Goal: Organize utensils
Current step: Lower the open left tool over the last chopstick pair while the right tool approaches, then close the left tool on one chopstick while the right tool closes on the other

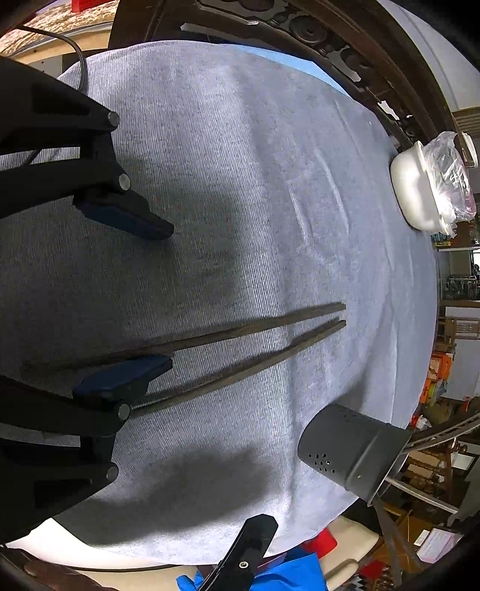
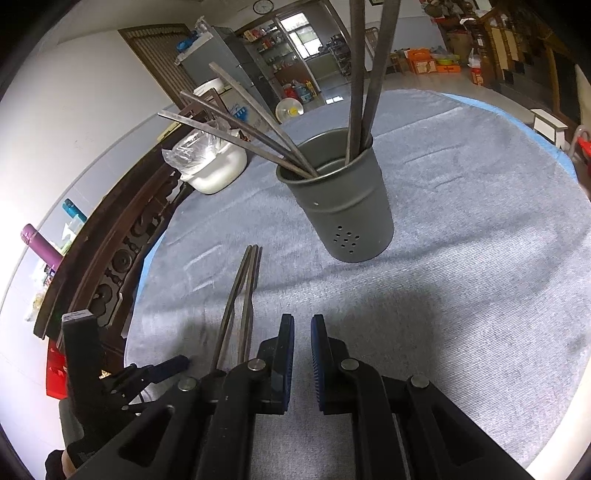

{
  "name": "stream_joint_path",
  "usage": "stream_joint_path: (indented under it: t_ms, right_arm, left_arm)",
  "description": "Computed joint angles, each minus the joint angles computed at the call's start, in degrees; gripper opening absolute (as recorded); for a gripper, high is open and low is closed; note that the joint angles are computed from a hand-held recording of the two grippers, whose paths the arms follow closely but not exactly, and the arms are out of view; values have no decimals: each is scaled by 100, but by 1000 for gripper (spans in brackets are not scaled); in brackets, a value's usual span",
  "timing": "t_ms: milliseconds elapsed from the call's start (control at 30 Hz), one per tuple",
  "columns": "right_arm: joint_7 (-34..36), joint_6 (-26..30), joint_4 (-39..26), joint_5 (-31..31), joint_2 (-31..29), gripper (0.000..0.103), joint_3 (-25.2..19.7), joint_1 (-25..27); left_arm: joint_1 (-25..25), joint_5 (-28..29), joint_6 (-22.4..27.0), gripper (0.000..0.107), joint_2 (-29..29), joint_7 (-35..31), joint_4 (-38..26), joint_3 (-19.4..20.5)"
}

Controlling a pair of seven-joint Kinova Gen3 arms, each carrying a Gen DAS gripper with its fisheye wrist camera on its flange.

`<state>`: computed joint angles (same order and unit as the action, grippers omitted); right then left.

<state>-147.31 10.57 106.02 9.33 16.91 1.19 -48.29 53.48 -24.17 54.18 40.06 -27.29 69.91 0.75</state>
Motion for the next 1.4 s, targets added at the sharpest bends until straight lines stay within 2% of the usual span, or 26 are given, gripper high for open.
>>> stream_joint_path:
  t_ms: [300, 433, 533, 633, 767, 900, 967, 1067, 1200, 1400]
  right_arm:
    - [76, 64, -85, -24, 70, 11, -112, 56]
    - [74, 123, -147, 26, 97, 11, -61, -23]
    - [81, 131, -168, 34, 116, 11, -89, -9]
    - [140, 179, -227, 14, 151, 11, -169, 41]
    - [256, 249, -326, -17, 212, 11, -285, 99]
    - [639, 335, -508, -207, 336, 11, -679, 398]
    - [927, 293, -569, -373, 400, 11, -929, 616]
    - [1460, 437, -839, -633, 579, 11, -1273, 910]
    - [2002, 598, -1204, -1043, 850, 11, -1536, 1165]
    - [2282, 1220, -2027, -1141, 1273, 11, -1213, 866]
  left_arm:
    - [98, -105, -79, 64, -126, 381, 246, -97]
    - [173, -201, -7, 50, -186, 720, 336, -146]
    - [143, -235, -166, 40, -337, 975, 580, -128]
    - [64, -272, -316, 35, -452, 1069, 791, -72]
    - [42, -318, -413, 35, -581, 1069, 963, 27]
    - [-349, 53, -1081, 35, -801, 719, 1313, 330]
    - [-624, 440, -1466, 35, -953, 388, 1534, 552]
    - [-703, 702, -1718, 35, -1144, 224, 1725, 499]
    - [-512, 430, -1548, 35, -1275, 375, 1738, 202]
    - [-657, 312, -1349, 35, -1287, 302, 1722, 202]
